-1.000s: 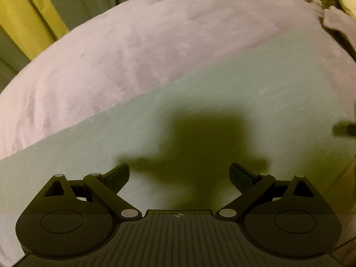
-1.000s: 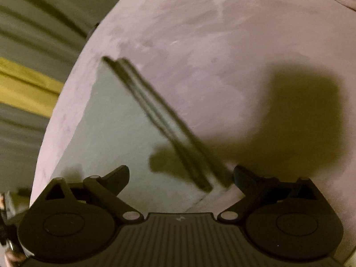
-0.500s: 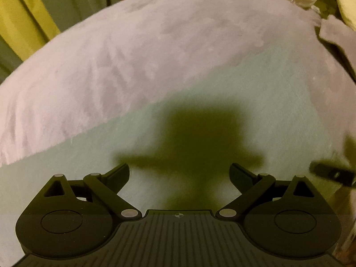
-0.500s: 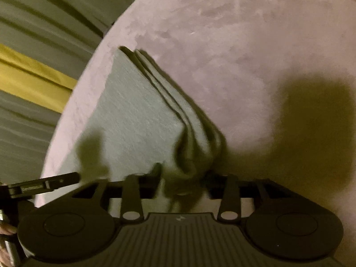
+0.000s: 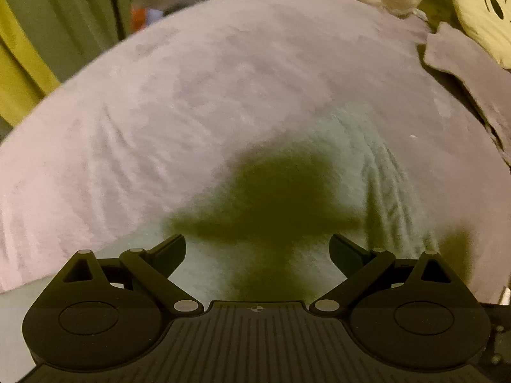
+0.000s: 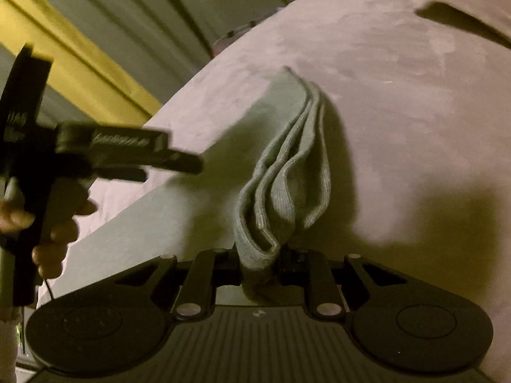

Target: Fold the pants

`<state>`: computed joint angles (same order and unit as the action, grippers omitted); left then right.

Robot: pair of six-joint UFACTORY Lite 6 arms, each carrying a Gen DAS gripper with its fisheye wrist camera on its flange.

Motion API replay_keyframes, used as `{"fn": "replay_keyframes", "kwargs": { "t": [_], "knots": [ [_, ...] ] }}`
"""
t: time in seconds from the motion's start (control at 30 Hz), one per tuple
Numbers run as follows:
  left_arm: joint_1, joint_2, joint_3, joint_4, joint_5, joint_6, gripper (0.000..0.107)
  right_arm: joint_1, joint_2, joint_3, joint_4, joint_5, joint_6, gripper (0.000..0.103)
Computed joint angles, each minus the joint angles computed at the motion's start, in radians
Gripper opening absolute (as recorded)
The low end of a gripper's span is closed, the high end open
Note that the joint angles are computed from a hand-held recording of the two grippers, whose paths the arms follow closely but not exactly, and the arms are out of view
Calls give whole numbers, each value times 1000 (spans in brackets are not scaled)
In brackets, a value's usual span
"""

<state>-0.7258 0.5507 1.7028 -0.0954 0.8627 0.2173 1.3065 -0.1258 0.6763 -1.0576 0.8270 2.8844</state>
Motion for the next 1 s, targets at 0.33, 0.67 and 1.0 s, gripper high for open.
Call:
{"fn": "replay_keyframes", "kwargs": {
  "t": [0.33,0.67,1.0],
  "knots": [
    [266,-216,-297,-76,-117,236,100,-58,118,217,23,-37,-259,17],
    [907,-235,-465,-362,-117,702,100,-211,615,885,365,-294,-1096,17],
    [1052,-25,-221,-525,146,806,100,-235,1225,1729,862,-86,-1680,17]
  ]
}}
